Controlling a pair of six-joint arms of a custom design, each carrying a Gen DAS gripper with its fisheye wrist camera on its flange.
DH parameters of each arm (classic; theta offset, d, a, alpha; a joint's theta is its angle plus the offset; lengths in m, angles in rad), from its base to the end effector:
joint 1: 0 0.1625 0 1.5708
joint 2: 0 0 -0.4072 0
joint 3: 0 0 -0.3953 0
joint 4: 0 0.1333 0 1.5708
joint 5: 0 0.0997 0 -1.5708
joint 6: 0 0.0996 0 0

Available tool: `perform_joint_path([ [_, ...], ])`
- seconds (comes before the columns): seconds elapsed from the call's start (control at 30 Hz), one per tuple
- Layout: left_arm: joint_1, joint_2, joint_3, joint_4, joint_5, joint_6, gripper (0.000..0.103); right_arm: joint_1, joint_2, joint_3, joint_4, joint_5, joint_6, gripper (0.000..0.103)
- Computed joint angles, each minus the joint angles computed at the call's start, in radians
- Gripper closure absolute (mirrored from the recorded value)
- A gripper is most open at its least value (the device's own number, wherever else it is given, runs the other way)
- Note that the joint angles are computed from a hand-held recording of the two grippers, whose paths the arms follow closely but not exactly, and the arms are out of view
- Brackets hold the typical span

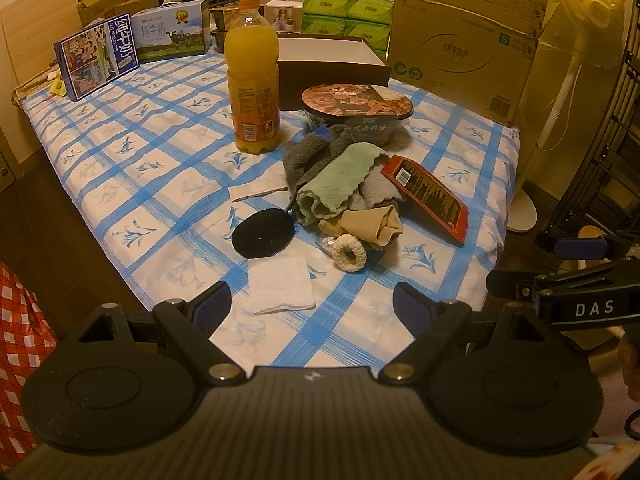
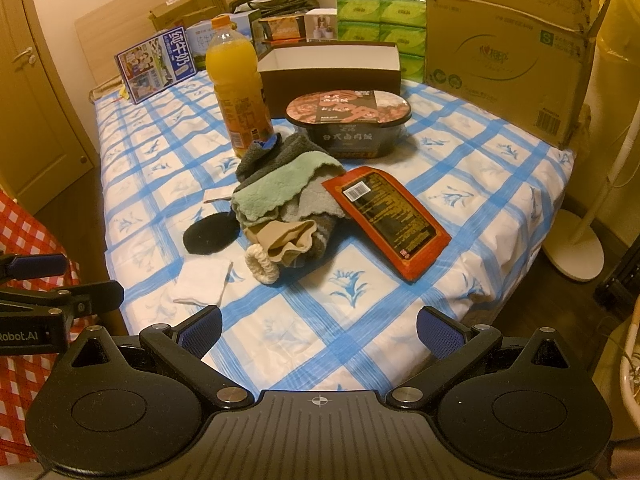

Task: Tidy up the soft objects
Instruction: 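Reach the right gripper to the red snack packet and grasp it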

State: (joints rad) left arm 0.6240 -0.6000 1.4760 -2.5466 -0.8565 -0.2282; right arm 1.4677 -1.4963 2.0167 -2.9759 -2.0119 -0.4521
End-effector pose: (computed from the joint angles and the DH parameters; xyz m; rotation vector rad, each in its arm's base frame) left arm -0.4487 -0.5677 0.0238 0.8450 2.3836 -0.6281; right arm 0.0382 -0.5128 0.3921 0.1612 -2.3431 0.9204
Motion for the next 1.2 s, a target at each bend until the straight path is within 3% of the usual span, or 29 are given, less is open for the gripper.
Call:
perform_joint_path([
  [0.17, 0.006, 0.006, -0.011, 0.006, 0.003, 0.002, 0.016, -0.008, -0.007, -0.006, -0.008, 0.007, -0.024, 0.0],
  [0.4, 0.033, 0.035, -0.032, -0.03, 0.044, 0.044, 0.016, -0.052, 0.061, -0.017, -0.18, 0.058, -0.172, 0.0],
  [0.7, 0.059, 0.08, -0.084, -0.02, 0.071, 0.055, 0.016, -0.103, 0.101, -0.03, -0.257, 0.12, -0.281, 0.005],
  [1.0, 0.103, 0.168, -0.198, 0.031, 0.083, 0.036, 0.018, -0.149, 0.241, -0.101, -0.385, 0.09, -0.484, 0.014],
  [1.2, 0.136, 0.232, -0.279, 0.048, 0.09, 0.04, 0.019, -0.175, 0.361, -0.17, -0.495, 0.067, -0.632, 0.026],
])
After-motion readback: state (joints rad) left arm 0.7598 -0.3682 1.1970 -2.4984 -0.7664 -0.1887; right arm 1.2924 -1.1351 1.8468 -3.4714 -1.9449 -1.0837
